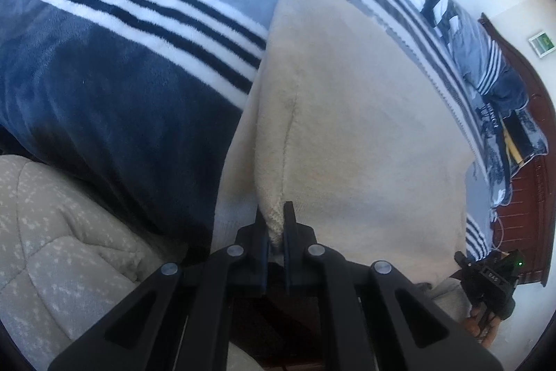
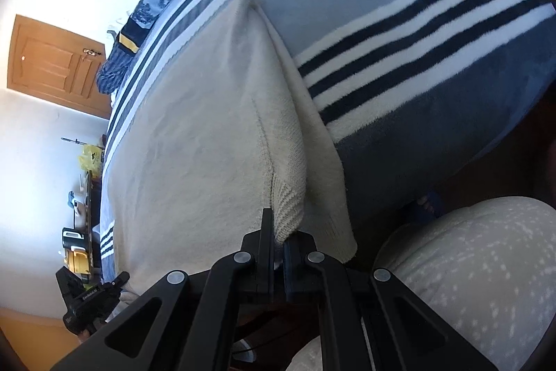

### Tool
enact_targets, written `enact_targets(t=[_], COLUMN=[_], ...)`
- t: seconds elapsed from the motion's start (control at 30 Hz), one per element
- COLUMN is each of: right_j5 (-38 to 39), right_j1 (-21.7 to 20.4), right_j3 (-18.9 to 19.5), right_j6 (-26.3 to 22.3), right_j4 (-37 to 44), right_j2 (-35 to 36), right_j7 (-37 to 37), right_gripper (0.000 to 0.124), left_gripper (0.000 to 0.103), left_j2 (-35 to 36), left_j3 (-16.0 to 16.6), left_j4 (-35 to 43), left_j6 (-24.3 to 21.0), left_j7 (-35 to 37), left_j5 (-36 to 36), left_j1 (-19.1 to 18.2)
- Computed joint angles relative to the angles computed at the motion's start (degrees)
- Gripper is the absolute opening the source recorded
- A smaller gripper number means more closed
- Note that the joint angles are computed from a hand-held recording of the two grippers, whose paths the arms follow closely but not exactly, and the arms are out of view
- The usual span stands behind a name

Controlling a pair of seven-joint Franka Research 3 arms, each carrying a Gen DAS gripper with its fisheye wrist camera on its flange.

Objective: Fold small clothes

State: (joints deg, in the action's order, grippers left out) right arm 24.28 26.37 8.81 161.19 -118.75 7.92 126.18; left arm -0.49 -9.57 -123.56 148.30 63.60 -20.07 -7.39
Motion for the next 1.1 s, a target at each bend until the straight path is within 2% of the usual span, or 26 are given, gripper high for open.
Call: enact_targets(t=[0.07,0.17,0.23,0.3,0.37,0.4,0.53,0.67,0.77,0.8,0.87,1.0,1.1], right_j5=[-3.4,-7.8,-10.8,-15.5,-24.1,-27.3,-34.6,-33.4,-24.5,-22.7,-20.9,-14.6,-10.8], right_j1=[0.6,1.2,1.7,2.5,3.6,3.7,2.7,1.3,-0.3,-0.6,-0.9,-3.1,-4.8], right_j3=[-1.0,-1.7,-2.0,-2.8,-4.3,-4.5,-4.0,-2.7,-1.2,-1.2,-1.8,-1.8,-2.0], right_j6=[-2.6,-4.5,-4.8,-3.3,0.0,2.2,4.5,5.2,4.1,2.7,-2.4,-8.9,-14.3], right_j4=[1.0,2.1,2.3,1.4,-0.7,-1.7,-2.1,-0.2,4.2,6.2,12.1,22.5,32.2], right_j2=[0.7,1.2,1.0,-0.2,-2.1,-3.1,-4.3,-3.8,-0.9,0.2,3.4,10.3,17.2], right_j7=[3.0,5.5,7.0,10.6,17.7,20.2,25.5,21.9,12.0,9.5,5.7,-3.3,-7.9], right_gripper=[0.005,0.008,0.022,0.054,0.065,0.067,0.068,0.074,0.079,0.079,0.079,0.079,0.079], left_gripper=[0.014,0.023,0.027,0.032,0.046,0.053,0.059,0.063,0.065,0.066,0.075,0.075,0.075], left_j2=[1.0,0.8,-0.7,-2.7,-4.9,-6.0,-7.1,-5.9,-2.3,-1.3,2.4,10.9,18.1], left_j3=[0.0,0.0,0.1,-0.2,-0.6,-0.9,-1.2,0.3,1.1,1.1,1.1,1.2,0.3], left_j4=[0.9,0.3,-1.0,-2.5,-4.1,-4.8,-4.0,-1.8,2.8,4.0,8.6,19.7,28.4], left_j6=[-1.8,-2.5,-2.1,-0.8,1.5,2.2,3.7,4.4,4.3,4.4,3.4,-1.8,-4.7], left_j7=[-4.2,-5.8,-7.6,-12.6,-17.6,-20.1,-24.3,-20.3,-15.9,-15.2,-13.8,-12.4,-9.4], left_j5=[4.1,4.4,6.1,12.1,19.2,22.7,31.4,29.0,25.2,24.9,24.1,24.4,20.8], left_j1=[0.1,0.4,0.6,0.5,0.6,0.7,0.9,0.2,0.2,0.4,1.0,2.4,4.3])
